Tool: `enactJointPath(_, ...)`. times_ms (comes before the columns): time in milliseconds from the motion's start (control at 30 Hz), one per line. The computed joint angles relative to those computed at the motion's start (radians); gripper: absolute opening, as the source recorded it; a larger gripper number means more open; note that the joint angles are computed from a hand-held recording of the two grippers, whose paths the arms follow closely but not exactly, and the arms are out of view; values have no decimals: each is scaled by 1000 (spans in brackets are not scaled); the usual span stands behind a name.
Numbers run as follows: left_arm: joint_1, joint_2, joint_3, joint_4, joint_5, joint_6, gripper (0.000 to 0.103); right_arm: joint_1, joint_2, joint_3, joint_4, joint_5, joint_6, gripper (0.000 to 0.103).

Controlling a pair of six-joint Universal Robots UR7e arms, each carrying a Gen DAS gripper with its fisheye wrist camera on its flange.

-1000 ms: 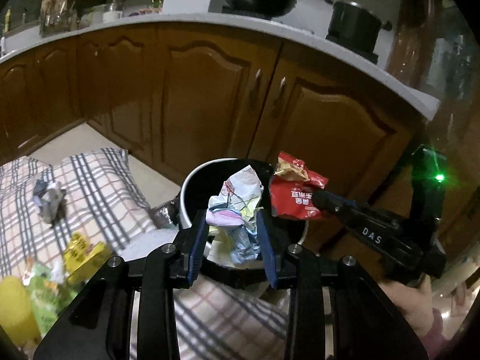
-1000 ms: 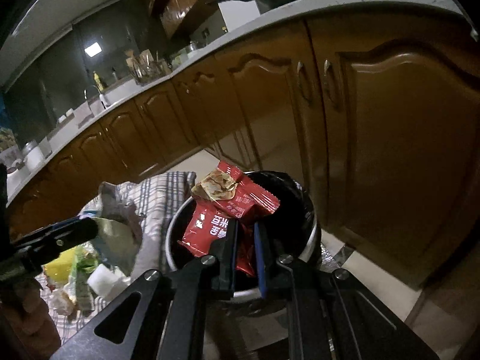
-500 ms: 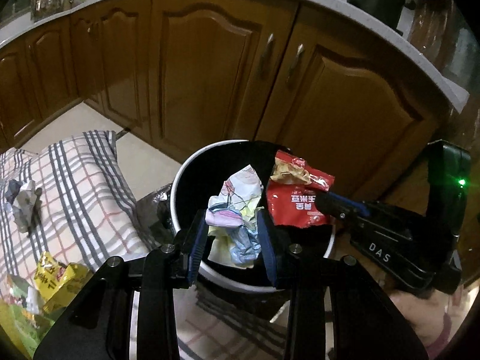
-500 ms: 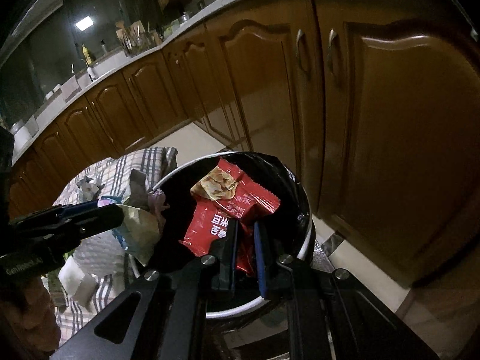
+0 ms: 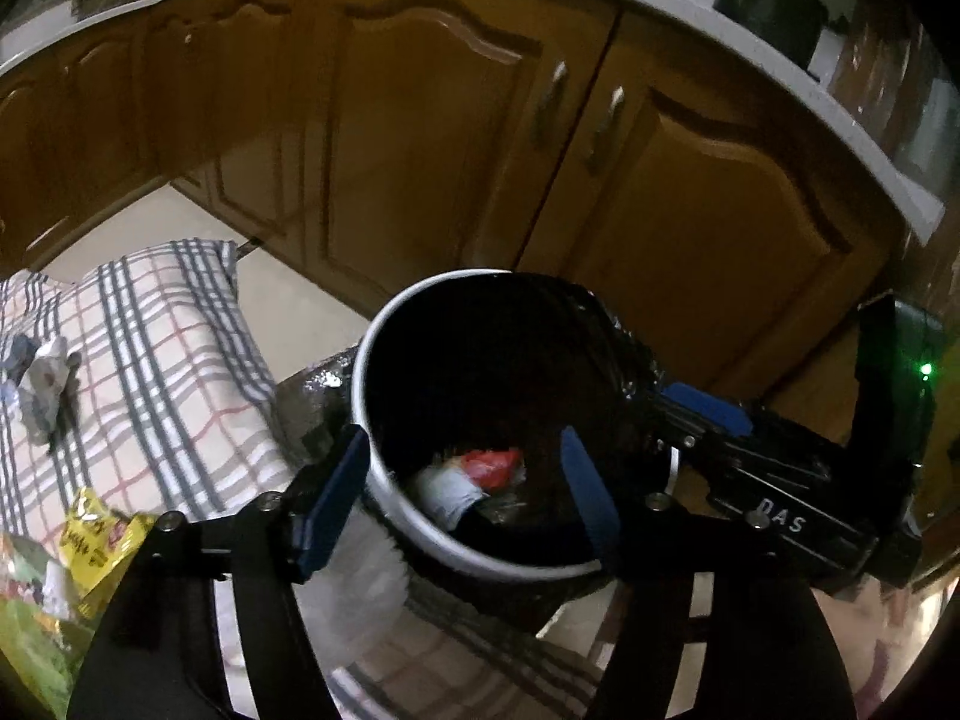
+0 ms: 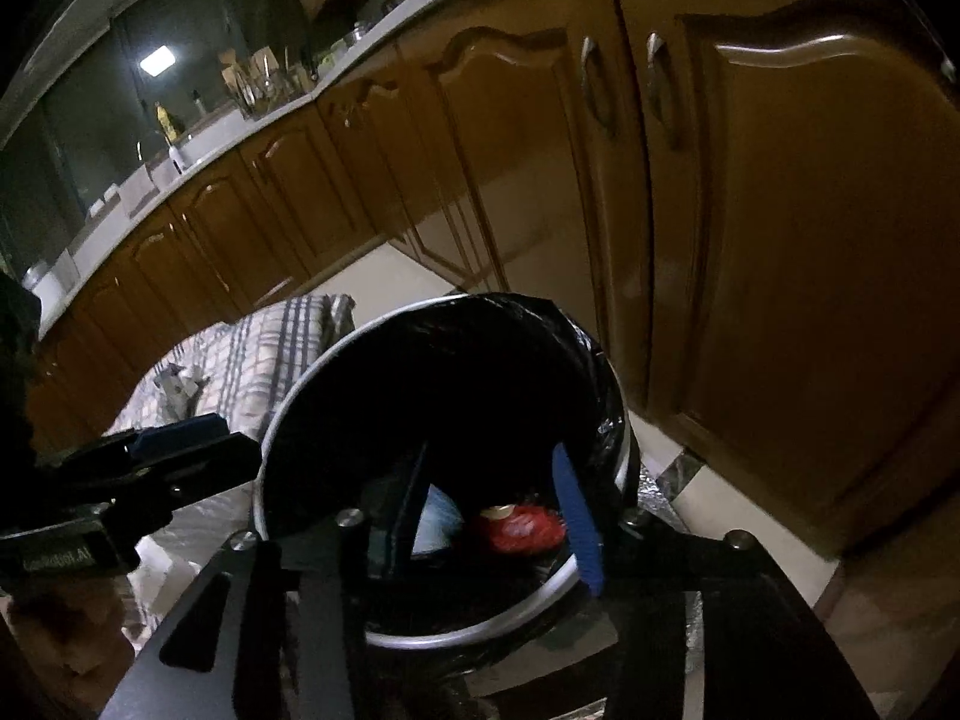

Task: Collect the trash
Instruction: 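Carry both items over the bin and open both tools to drop them, then grasp yellow snack pouch with left tool while right tool grasps white foam net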

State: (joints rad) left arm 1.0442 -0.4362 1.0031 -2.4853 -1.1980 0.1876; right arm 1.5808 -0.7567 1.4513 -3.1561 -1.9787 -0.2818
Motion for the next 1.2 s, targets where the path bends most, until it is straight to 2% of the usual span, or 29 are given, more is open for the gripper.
enactJointPath(167,9,-71,99,-90,11,9,70,4,-20,58,-65,66,19,69)
enactJointPath(233,16,-102,137,-122,14,7,72,8,-24,79,-91,93,23,79)
enactJointPath(333,26,-136,179,-157,29,1,74,20,-18,96,-126,112,19,90)
enactJointPath(400,34,-162,214,-184,36,-2,75,28,-12,105,-147,119,16,94)
enactJointPath(833,65,-270,352,-279,82,5,83,63,15,125,-156,145,27,97)
enactJointPath(1200,80,-273,345,-271,166,29,83,80,47,87,-119,173,24,97)
